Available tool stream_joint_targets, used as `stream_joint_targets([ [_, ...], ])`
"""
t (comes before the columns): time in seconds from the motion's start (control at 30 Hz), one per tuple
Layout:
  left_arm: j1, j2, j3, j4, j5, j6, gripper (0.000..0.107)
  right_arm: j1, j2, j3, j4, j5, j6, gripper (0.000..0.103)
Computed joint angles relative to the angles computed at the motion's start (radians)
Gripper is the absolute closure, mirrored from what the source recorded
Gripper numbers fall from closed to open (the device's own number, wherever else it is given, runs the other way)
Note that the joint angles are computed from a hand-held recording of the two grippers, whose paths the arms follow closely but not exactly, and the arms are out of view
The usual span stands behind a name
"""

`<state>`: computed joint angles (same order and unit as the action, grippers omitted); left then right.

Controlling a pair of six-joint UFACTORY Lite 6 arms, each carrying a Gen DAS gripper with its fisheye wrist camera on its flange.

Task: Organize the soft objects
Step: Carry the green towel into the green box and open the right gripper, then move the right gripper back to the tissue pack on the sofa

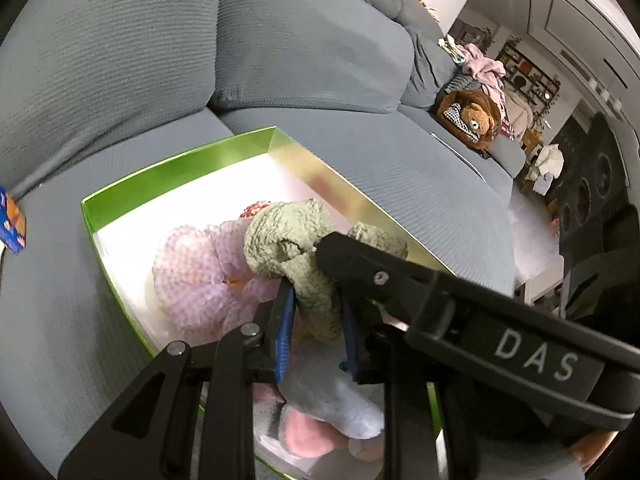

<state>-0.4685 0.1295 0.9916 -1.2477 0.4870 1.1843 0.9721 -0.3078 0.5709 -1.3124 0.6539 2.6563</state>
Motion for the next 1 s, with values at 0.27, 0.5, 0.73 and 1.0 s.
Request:
stream_joint_targets([
  [0.27, 0.073, -0.099, -0.064, 0.01, 0.071, -0.034, 0.055, 0.064, -0.032, 0.0, 0.047, 0.117, -0.006, 0.062],
  [0.5, 0.203, -0.264, -0.18, -0.036, 0.158, 0.038, 0.024, 0.134, -0.035, 0.03, 0.071, 0.231, -0.013, 0.036],
  [0.73, 0.464, -0.399, -0.28, 0.055, 0.257, 0.017, 0.018, 0.158, 0.049, 0.121, 0.088, 0.274, -0.062, 0.02],
  [1.0, 0.934, -0.412, -0.321, 0.144, 0.418, 0.14, 0.009, 0.168, 0.218, 0.305, 0.132, 0.288, -0.213, 0.011],
])
